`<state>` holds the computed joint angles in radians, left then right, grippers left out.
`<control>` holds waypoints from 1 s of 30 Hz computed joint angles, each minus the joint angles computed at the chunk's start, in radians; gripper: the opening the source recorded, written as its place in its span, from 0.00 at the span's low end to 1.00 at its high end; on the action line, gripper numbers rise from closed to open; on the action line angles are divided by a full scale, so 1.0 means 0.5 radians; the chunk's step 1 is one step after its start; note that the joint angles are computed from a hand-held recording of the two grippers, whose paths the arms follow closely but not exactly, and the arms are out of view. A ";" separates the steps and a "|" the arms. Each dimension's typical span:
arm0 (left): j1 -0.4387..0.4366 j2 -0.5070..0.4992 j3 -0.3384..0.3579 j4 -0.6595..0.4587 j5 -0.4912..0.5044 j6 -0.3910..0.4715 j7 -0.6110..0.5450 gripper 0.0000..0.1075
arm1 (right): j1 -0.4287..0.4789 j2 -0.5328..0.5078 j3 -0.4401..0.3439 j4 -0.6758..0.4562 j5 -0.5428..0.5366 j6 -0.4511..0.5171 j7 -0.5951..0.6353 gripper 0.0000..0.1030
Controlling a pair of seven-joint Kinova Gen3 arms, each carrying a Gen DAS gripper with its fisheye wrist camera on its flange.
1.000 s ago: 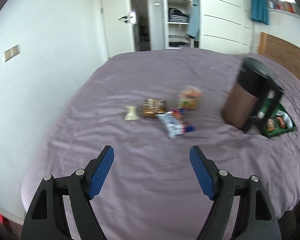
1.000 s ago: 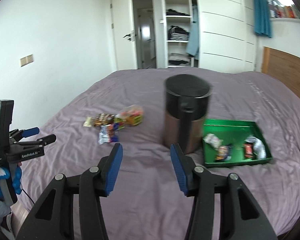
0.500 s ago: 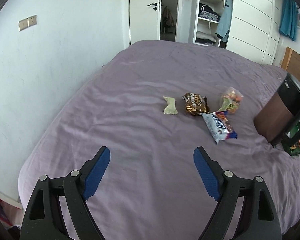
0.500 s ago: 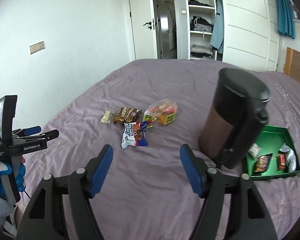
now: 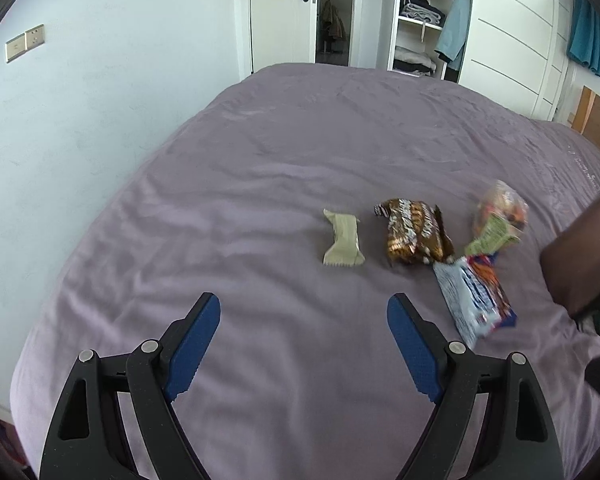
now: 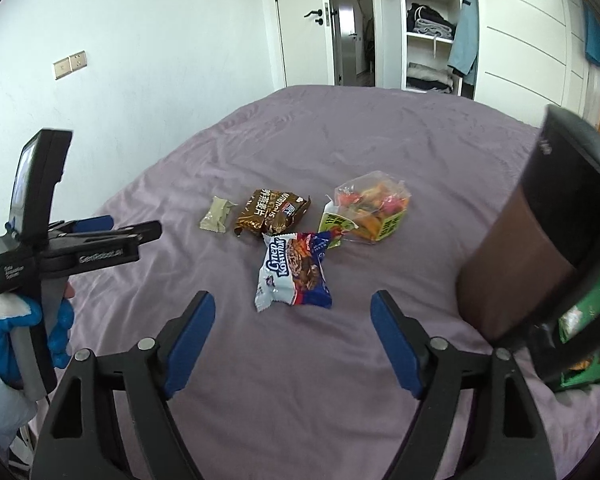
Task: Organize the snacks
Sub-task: 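Move both open tools back toward the brown packs and candy bag, then grasp the white-green bar with the left tool while the right tool grasps the Super Kontik pack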
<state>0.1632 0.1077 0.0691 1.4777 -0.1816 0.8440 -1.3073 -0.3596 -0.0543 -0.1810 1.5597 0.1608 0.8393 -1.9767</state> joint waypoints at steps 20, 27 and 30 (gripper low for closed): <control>0.023 0.536 -0.074 -0.336 0.089 -0.109 -0.095 0.76 | -0.056 0.480 0.137 -0.112 -0.067 -0.225 0.024 0.93; 0.068 0.598 -0.096 -0.383 0.052 -0.138 -0.146 0.75 | -0.106 0.565 0.171 -0.128 -0.033 -0.243 0.011 0.92; 0.105 0.621 -0.112 -0.393 0.009 -0.141 -0.147 0.68 | -0.124 0.595 0.178 -0.141 -0.003 -0.233 0.010 0.68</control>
